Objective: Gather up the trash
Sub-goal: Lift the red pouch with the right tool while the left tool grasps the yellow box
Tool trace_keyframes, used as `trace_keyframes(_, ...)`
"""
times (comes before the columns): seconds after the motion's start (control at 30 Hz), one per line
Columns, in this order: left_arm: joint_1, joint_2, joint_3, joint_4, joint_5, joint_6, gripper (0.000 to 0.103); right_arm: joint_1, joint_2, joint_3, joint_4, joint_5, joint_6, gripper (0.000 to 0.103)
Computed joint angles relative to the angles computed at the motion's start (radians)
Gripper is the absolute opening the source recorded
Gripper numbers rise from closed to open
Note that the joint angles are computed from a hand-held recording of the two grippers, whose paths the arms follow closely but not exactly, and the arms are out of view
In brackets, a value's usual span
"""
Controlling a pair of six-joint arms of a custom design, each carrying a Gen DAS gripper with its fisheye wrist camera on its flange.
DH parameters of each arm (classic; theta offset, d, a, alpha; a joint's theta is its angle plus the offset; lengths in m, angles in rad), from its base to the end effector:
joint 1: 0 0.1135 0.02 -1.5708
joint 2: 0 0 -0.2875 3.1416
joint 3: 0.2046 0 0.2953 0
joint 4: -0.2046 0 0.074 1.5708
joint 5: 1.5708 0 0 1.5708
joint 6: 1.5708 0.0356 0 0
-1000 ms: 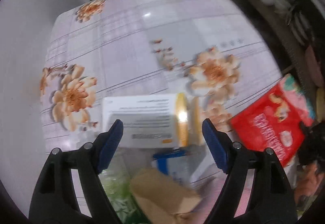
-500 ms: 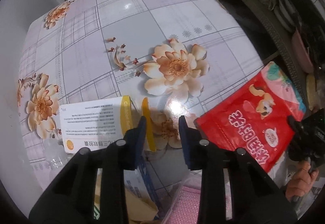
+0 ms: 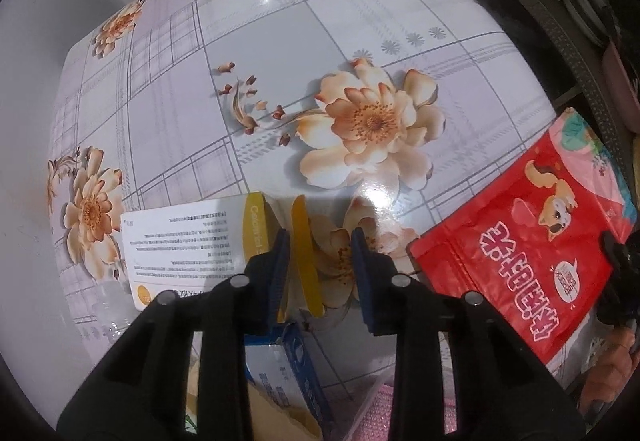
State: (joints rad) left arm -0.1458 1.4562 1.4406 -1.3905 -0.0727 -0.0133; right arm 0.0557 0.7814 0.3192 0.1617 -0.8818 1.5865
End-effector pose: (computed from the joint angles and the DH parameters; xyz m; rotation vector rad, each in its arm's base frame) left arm 0.2924 -0.0403 0.3466 0.1878 2.9645 0.0882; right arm 0.1919 0.0382 0.2121 0.9435 2.0534 1.8377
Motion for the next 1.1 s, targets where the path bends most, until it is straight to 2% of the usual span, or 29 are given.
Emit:
trace_keyframes(0.13,-0.001,0.005,-0.011,0.005,-0.011,-0.007,0.016,-0.003,0.009,0.006,-0.002,-0.005,-0.002,0.003)
trace_keyframes(0.43,0.01,-0.01,-0.028,0.033,-0.021,0.01,0.004,-0.011,0.015,-0.007,0.03,-0.012,0.022,0.004)
trace_keyframes(0.77,0.047,-0.074,0.024,0.06,0.019,0.045,0.001,-0.046,-0.02,0.005,0.018,-0.027,0.014,0.003)
trace_keyframes(1.1,0.086,-0.14,0.12,0.056,0.107,0.029,0.001,-0.142,-0.08,0.039,-0.054,-0.074,-0.025,0.003)
